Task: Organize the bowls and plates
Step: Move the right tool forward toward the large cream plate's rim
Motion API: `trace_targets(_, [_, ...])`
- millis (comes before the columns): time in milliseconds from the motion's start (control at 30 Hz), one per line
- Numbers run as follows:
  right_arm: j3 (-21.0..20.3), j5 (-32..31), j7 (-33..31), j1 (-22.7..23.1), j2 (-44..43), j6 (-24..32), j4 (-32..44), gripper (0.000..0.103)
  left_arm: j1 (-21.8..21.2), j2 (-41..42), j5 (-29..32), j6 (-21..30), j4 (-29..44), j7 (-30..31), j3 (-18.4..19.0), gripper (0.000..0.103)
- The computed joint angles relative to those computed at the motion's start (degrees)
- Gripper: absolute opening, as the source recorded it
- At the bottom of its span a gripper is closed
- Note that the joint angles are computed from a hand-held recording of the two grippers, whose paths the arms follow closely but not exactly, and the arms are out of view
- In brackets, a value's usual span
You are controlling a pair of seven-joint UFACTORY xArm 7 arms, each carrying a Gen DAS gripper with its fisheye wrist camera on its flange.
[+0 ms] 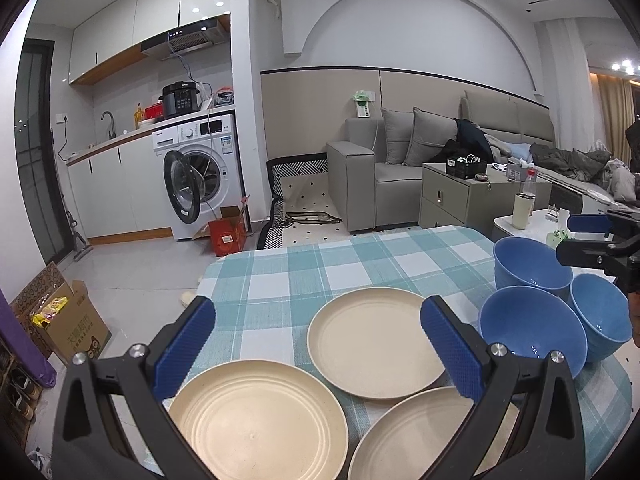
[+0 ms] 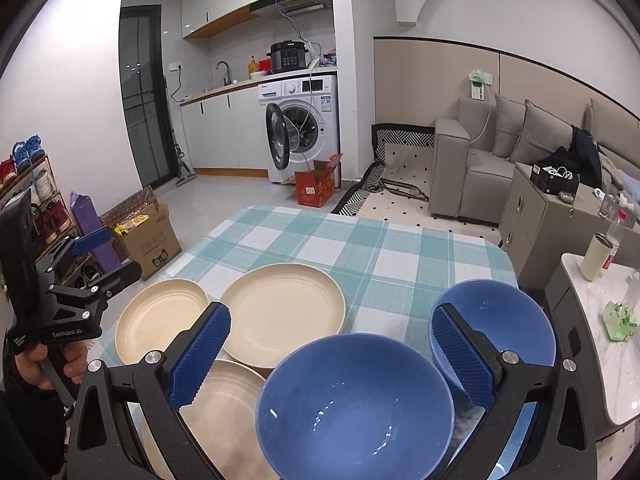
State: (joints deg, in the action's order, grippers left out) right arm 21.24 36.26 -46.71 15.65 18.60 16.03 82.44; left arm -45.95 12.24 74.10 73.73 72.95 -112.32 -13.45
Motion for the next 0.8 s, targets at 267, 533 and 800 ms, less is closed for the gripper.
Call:
trace_targets(267, [-4.0, -9.2, 10.1, 3.2, 5.7, 5.8, 8.5, 0.103, 2.1, 1.1, -1.0, -3.7, 1.2, 1.8, 1.2, 0.103])
trace_targets(533, [-5.8, -16.6, 19.7, 5.6, 13.9, 15.6, 20.9, 0.103, 3.7, 1.7, -2.4, -7.5, 1.1, 2.5, 2.6, 0.103])
trace_targets(800, [-7.5, -21.5, 26.1, 8.8, 23.7, 26.6, 36.0, 0.103, 5.3, 2.4, -4.2, -11.3, 0.8, 3.2, 3.6, 0.103])
